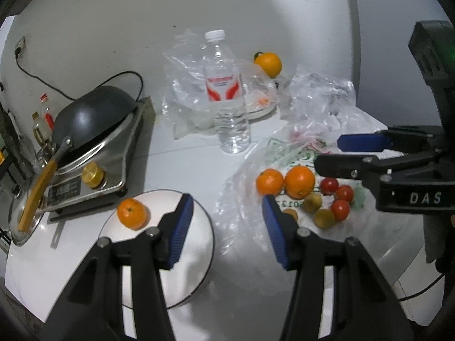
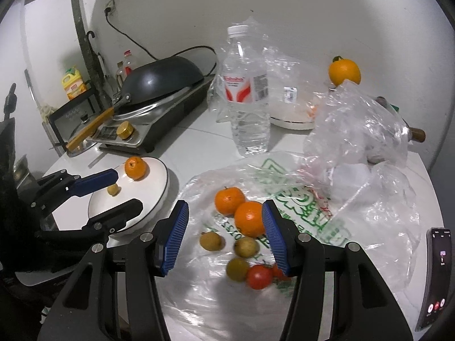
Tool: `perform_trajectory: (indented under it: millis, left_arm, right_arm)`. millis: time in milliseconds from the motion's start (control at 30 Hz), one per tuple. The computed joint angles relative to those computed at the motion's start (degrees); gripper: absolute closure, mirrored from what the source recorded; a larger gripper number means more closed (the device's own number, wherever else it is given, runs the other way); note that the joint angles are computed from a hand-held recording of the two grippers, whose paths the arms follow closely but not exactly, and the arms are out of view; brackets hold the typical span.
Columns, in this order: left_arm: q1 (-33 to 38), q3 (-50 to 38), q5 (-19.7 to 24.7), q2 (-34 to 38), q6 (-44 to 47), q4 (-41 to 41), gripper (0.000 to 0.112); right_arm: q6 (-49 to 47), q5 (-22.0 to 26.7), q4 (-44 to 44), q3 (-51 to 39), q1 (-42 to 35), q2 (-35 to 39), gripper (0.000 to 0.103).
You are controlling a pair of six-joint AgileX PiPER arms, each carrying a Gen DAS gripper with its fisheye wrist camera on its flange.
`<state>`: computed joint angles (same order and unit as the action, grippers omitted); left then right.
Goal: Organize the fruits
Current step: 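Move both open tools back to the fruit on the plastic bag, then grasp another large orange with the right tool while the left tool grasps a yellow fruit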
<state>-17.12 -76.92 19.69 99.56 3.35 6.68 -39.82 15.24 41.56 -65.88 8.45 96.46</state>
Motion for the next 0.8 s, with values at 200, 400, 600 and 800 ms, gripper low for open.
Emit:
perform_trajectory:
  millis: [200, 400, 600, 800]
  left_arm:
    - [-1.32, -2.14, 0.96, 1.65, -1.5, 1.4, 0.06]
    - [-2.24, -4.12, 1.71, 3.61, -1.67, 1.51, 0.06]
    - [-2.35, -5.51, 1.87, 5.0, -1.08, 0.83, 0.06]
    - [-1.81, -5.91, 2.07, 5.87, 0.07, -0.59, 0.06]
  right_arm:
    - [-5.67, 0.93, 5.13, -0.31, -2.15, 1.17, 0.046]
    - [-7.84, 2.39, 6.59, -2.04, -3.78, 3.66, 0.046]
    - [-4.89, 4.85, 2.73, -6.41, -4.04, 7.88, 0.046]
    - [-1.42, 6.65, -1.87, -10.09, -3.33, 11.66, 0.046]
